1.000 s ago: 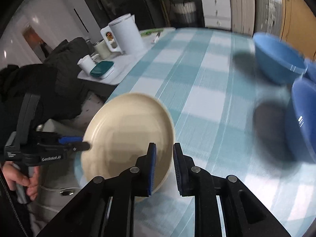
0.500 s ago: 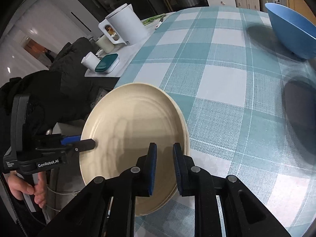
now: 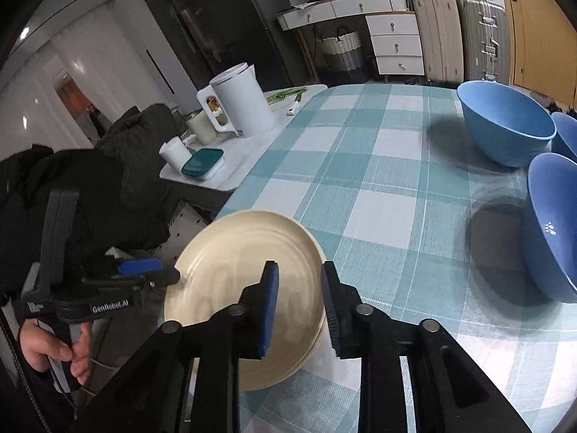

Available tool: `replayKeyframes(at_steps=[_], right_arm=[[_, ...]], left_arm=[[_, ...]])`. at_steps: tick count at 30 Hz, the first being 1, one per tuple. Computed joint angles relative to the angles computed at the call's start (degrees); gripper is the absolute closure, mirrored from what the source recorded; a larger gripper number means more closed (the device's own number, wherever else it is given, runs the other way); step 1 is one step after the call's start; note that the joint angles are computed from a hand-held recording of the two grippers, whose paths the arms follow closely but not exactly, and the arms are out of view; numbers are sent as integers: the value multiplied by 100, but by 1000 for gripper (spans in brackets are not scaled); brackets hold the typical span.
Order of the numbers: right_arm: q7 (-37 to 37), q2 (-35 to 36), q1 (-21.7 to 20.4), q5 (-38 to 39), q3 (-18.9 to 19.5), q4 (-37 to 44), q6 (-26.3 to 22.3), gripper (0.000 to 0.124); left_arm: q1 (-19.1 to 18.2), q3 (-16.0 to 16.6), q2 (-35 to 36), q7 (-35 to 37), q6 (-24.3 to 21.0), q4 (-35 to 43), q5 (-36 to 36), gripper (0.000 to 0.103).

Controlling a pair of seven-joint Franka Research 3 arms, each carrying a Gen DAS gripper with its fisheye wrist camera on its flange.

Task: Organize plates and bowls
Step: 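Open both grippers and withdraw them from the three-plate stack, then move both grippers toward the nearest blue bowl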

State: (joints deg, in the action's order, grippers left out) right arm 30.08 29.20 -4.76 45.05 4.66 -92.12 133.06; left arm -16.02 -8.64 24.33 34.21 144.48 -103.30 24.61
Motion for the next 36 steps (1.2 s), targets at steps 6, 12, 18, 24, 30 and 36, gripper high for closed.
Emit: replayKeyframes(at_steps=[6,12,18,24,30,36], right_arm=[[-284,-175,-107,341,54,-308,173,99],[-770,-597,-196,848,0,-838,511,70],[-1482,-1075,-463,1987,-114,-1346,742,48],[-2008,-1454,-609,2999,-409,-1677,915,39],[-3114,-2038,-759,4145,-764,-2220,793,26],[-3942,-2446,-731,4524,-1105,-2698,1054,25]], left_arm=[[-311,223,-176,-651,-147,-99,715,62],[-742,300,-336,-1563,-458,27,1979,52],[-964,182,-133,-2182,-229,424,2685,50],[-1253,199,358,-2560,22,1036,2770,49],[-1888,514,604,-3098,-124,1501,3364,17],[-2404,647,579,-4265,-613,1660,4697,7]])
